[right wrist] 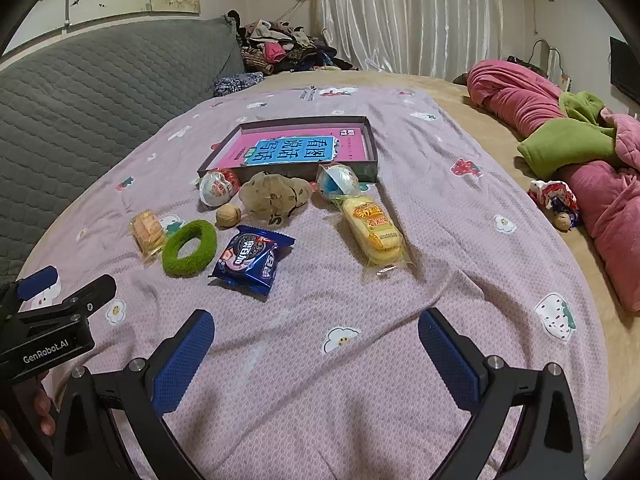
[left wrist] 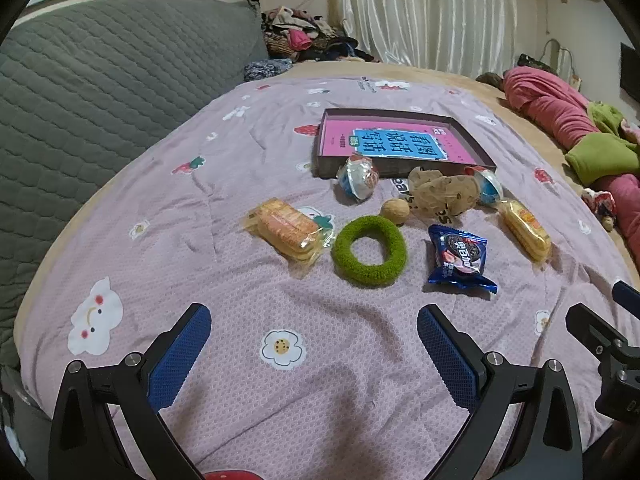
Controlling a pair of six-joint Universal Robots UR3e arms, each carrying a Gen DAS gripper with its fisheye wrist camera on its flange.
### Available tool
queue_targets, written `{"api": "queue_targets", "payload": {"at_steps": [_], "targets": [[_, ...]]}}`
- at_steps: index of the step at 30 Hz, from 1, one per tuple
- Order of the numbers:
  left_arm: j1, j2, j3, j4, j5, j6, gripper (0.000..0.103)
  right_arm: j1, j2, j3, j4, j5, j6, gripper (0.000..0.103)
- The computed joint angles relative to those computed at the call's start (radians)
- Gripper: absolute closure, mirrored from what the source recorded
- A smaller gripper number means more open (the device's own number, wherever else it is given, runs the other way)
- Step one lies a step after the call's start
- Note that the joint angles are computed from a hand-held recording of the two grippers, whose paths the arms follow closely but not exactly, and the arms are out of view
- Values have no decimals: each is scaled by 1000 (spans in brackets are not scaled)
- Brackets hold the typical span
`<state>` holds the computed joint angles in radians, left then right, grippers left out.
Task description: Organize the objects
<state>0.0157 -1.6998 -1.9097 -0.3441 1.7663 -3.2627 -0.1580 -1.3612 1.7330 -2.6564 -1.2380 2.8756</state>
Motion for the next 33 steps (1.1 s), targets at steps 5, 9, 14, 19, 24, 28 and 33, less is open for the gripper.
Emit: {"api": "queue_targets", "payload": {"at_steps": [5,9,14,19,24,28,33], "targets": [[-4,-3,5,-5,6,-1,0,1,-1,4,-6,-1,1,0],[-4,0,1,-2,5,-1,0,1,-2,5,-11,-2,3,0],[-4,4,-2,1,3,1,0,3,-7,8,-16,-2,4,0],[-1,20,-8,1,-3,5,0,-6,-20,16,-22,14,4,0],[12,33,-10,-3,-18,10,0,-8,-23,10,-13,24,8,0],[26,31,2,-14,-25,15,0,-16,-24,3,-10,45,21,0],[51,19,21,-21,-40,28,0,-30,-10,-32,3,53,17,0]]}}
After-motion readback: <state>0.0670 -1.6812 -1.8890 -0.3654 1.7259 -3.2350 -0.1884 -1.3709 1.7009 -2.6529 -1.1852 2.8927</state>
